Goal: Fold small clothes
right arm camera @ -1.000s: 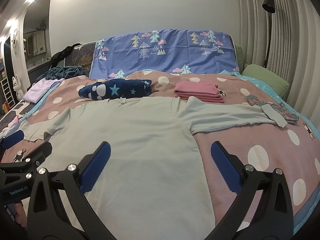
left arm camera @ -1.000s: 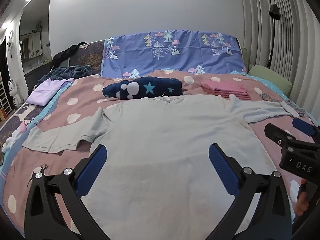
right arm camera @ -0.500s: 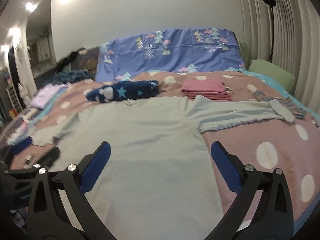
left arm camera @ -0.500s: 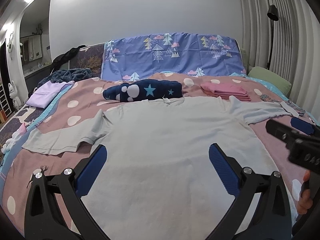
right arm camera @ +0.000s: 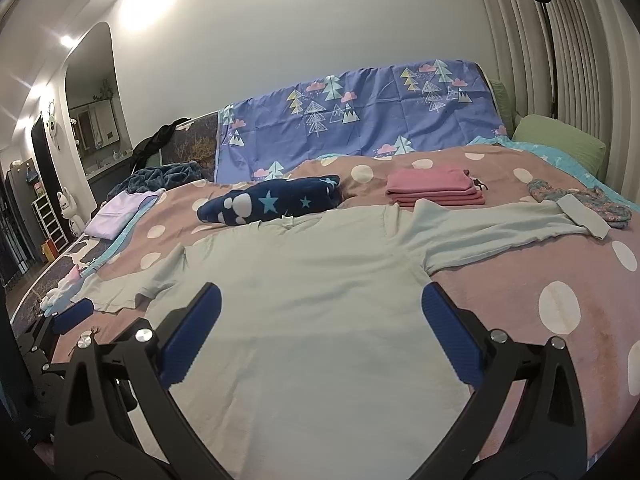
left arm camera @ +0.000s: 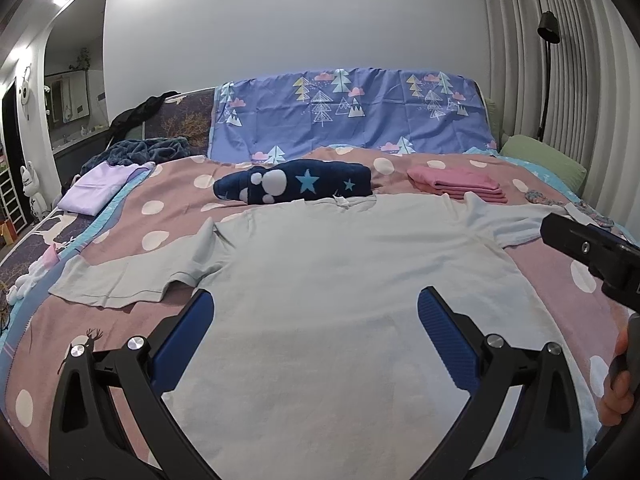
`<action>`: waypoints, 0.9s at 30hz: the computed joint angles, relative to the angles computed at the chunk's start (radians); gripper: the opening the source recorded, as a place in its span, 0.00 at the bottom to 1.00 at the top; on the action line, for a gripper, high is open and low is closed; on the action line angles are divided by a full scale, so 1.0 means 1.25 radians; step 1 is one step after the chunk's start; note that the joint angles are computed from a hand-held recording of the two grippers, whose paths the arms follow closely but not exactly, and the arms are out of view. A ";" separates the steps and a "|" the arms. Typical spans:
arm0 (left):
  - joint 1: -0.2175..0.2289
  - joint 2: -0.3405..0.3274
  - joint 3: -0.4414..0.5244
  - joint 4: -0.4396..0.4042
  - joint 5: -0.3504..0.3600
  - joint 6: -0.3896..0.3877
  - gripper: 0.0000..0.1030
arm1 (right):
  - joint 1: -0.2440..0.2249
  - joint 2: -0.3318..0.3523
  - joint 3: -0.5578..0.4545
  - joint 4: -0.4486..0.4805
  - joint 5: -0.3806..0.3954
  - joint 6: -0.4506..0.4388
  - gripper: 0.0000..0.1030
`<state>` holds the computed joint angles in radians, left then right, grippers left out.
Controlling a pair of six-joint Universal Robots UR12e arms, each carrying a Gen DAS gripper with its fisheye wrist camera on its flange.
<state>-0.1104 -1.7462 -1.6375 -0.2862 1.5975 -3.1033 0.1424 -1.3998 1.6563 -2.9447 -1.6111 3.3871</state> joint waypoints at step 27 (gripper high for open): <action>0.005 -0.009 -0.003 -0.017 0.019 -0.017 0.99 | 0.014 0.014 -0.009 0.013 -0.094 -0.020 0.98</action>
<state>-0.1036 -1.7577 -1.6409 -0.3074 1.6207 -3.1245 0.1602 -1.3820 1.6455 -2.9290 -1.7289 3.3622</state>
